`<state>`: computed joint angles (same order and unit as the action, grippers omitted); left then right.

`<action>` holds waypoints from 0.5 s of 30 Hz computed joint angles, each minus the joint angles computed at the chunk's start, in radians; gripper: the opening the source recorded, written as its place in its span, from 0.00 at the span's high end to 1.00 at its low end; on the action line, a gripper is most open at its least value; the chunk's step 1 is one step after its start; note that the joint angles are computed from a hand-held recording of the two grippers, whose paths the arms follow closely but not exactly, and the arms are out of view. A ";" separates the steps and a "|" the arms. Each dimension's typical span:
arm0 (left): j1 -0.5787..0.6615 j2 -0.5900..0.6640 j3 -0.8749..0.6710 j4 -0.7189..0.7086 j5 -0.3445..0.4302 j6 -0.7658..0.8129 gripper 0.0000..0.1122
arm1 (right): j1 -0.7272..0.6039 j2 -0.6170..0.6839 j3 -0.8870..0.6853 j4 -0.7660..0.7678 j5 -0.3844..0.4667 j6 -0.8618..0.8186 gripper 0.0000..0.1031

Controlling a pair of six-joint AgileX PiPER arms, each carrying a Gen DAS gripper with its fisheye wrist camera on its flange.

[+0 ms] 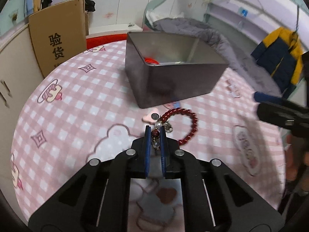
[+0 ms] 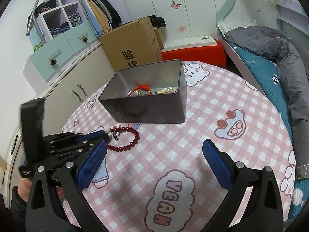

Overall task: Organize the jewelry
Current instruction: 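Reach the left tool to the red beaded bracelet and grasp it, then lift the red beaded bracelet with the left tool into the tin and release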

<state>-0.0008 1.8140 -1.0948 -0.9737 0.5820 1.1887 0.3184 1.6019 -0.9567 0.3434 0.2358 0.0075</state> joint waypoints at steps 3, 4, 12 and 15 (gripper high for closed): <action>0.040 -0.071 0.062 -0.060 0.029 0.083 0.92 | 0.006 0.021 -0.017 0.010 0.011 -0.013 0.07; 0.056 -0.094 0.078 -0.077 0.041 0.106 0.92 | 0.010 0.033 -0.024 0.023 0.014 -0.027 0.07; 0.173 -0.223 0.138 -0.125 0.086 0.164 0.92 | 0.076 0.150 -0.136 0.028 0.036 -0.061 0.07; 0.219 -0.221 0.141 -0.126 0.085 0.171 0.92 | 0.116 0.233 -0.228 -0.125 0.057 0.068 0.08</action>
<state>0.2180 1.5927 -0.9539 -1.0997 0.6669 1.3598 0.4345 1.8349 -1.1845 0.2184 0.2925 0.0758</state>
